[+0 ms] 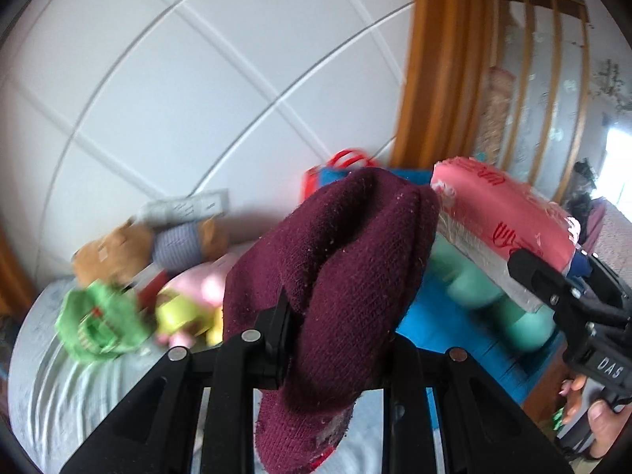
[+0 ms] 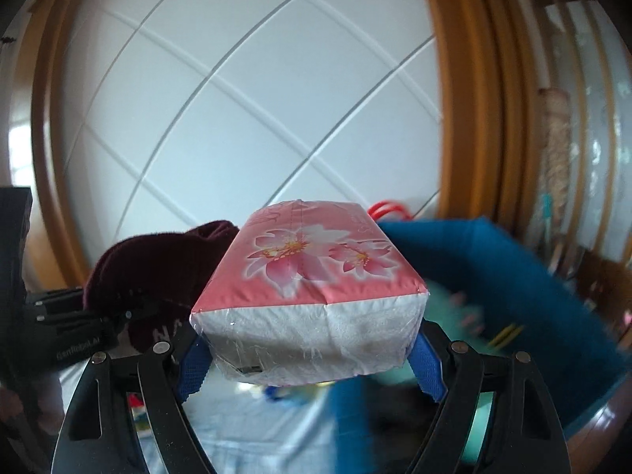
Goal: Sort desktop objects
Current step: 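Carry the tissue pack and maroon cloth into the blue crate and open both grippers, then withdraw both tools from the crate back over the bed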
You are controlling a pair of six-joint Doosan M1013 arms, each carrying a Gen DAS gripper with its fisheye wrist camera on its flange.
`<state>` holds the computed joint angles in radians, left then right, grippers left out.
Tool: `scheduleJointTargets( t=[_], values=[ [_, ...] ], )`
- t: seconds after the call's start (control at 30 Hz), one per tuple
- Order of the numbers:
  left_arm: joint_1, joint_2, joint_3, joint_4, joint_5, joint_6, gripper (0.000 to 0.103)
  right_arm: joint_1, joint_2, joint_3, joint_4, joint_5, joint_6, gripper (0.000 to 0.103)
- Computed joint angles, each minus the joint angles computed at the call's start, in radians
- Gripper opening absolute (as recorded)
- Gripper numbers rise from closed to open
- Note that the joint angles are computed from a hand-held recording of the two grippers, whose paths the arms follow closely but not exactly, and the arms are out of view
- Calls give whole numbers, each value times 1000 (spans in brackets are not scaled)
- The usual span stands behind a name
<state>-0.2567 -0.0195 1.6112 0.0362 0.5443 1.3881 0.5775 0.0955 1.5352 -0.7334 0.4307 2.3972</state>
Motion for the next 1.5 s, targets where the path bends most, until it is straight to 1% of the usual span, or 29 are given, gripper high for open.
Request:
scheduleJointTargets(
  t=[0.07,0.17,0.27,0.33,0.4,0.53,0.63,0.73,0.8,0.83,0.87,0.9,0.97,1.0,1.03,1.1,1.17,1.27,1.37,1.5],
  values=[
    [-44,39,-62,38,22,-39,22,-47,-18,1,7,-5,-24,84],
    [-95,115,-183,47,75,-27,22,-115,-32,-7,33,-2,-63,84],
    [-135,204,-314,77,149,-20,22,-188,-15,-44,160,23,-185,84],
    [-149,268,-405,62,206,0,22,-227,7,-77,243,54,-266,84],
    [-156,335,-498,48,276,7,22,-266,42,-123,330,101,-353,84],
    [-163,483,-701,56,437,-19,22,-317,129,-229,457,200,-481,84],
    [-158,569,-816,62,533,-34,22,-336,194,-302,504,273,-530,84],
    [-149,636,-908,43,610,-25,22,-352,259,-384,556,354,-580,84],
    [-139,668,-952,11,655,-18,26,-360,299,-433,577,404,-592,84],
    [-135,684,-974,-6,678,-15,30,-362,314,-451,578,418,-592,84],
    [-129,697,-996,-27,701,-14,39,-364,328,-469,577,431,-593,84],
    [-124,705,-1007,-45,712,-12,45,-367,342,-489,574,443,-594,84],
    [-117,706,-1004,-60,703,-4,71,-371,364,-515,574,463,-595,86],
    [-117,699,-991,-54,684,-4,76,-371,370,-521,569,471,-592,88],
    [-119,692,-979,-42,668,-8,78,-368,374,-525,552,477,-580,90],
    [-120,690,-976,-27,664,-11,78,-362,376,-523,519,485,-557,99],
    [-122,690,-975,-13,665,-14,78,-365,375,-521,516,486,-549,102],
    [-122,672,-949,-11,654,-13,78,-361,360,-506,494,478,-543,102],
    [-124,637,-900,-7,632,-6,78,-347,329,-473,460,460,-529,102],
    [-130,536,-757,14,539,0,78,-319,258,-388,434,394,-527,102]
  ],
)
